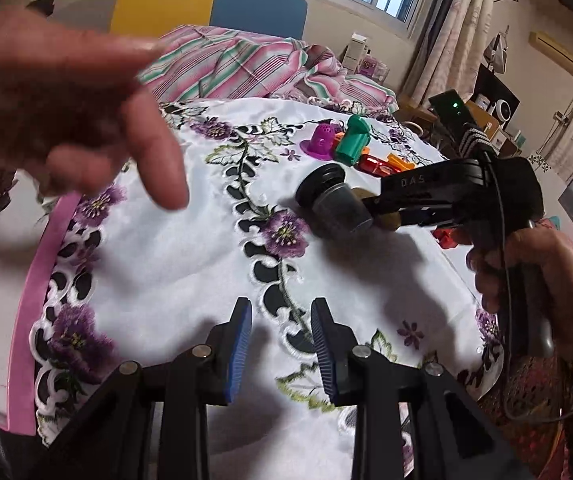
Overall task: Organize rigid objects
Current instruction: 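Grasp the yellow egg-shaped sponge with the right tool while the left tool approaches the jar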
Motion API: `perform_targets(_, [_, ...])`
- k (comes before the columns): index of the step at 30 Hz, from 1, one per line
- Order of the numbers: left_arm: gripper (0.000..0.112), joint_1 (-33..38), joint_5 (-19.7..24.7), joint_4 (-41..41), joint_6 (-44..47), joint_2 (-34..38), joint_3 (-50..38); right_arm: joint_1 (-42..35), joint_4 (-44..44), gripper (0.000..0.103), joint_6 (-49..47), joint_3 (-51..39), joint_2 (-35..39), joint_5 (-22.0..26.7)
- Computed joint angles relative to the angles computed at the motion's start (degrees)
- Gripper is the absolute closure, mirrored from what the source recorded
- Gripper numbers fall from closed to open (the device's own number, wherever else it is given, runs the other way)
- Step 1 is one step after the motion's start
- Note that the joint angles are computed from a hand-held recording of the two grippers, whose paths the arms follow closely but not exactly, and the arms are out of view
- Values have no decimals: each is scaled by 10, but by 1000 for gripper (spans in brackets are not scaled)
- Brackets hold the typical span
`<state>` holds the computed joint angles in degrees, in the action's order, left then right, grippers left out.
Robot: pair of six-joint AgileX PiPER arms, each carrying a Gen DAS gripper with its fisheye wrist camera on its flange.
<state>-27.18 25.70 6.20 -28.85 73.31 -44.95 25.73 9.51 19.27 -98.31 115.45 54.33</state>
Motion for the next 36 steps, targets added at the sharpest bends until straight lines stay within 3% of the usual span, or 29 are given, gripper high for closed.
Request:
perform_targets(3, [82,-8,0,5,-11,10,-8,3,42,59,-37,9,-4,-13])
perform_targets(9, [82,-20,-2,6,-21,26,-9,13,-55,59,40,5,-11,-8])
perform_targets(15, [82,-27,9,0,-26,57,-37,13,-82,59,58,-7,-3,15])
perform_targets(23, [82,-64,44,53,-96,143,-140,5,-152,59,133,-6,-1,44])
perform_targets(36, [82,-92,95,121,-154,267,-298,-26,-182,59,201,8,-18,43])
